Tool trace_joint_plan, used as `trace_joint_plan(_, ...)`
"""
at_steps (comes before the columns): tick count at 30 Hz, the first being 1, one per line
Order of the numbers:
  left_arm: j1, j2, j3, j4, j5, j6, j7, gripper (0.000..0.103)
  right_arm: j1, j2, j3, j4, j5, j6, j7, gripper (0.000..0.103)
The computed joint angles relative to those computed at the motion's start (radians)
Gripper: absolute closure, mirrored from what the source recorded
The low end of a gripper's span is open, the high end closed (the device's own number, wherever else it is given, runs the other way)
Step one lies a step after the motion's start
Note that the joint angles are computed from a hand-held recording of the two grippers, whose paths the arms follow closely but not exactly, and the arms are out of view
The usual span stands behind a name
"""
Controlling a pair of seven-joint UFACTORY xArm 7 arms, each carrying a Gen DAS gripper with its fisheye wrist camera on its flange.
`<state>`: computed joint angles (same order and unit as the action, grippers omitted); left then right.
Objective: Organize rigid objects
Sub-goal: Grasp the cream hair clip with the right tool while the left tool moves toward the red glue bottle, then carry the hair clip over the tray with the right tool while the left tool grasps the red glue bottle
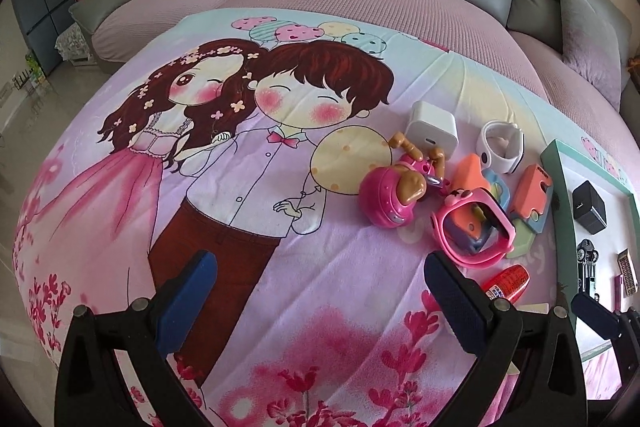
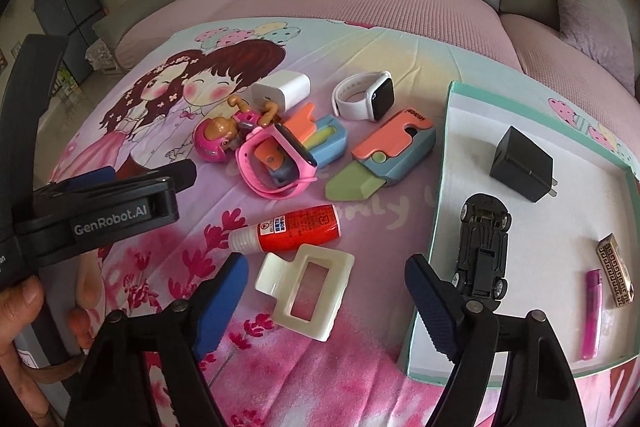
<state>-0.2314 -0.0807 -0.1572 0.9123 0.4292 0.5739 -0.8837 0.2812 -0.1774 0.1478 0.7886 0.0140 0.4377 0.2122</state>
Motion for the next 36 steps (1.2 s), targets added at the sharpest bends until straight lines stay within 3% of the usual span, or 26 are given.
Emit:
trace_joint_plan(6, 0.001, 0.002, 0.003, -0.002, -0.019, -0.012, 0.009, 0.000, 0.002, 0.021, 0.003, 0.013, -0.009, 0.033, -0.004, 0.022)
trace_joint_plan(19, -0.009, 0.014, 0.005, 0.007, -0.060, -0.020, 0.052, 0.000, 0.007, 0.054, -0.004, 0.025, 0.024, 0.063, -0.039, 0.049)
trace_joint_plan(36, -0.029, 0.036, 0.003, 0.026, -0.098, -0.044, 0.109, 0.000, -0.027, -0.039, -0.023, -0.025, 0.032, -0.014, 0.003, 0.050)
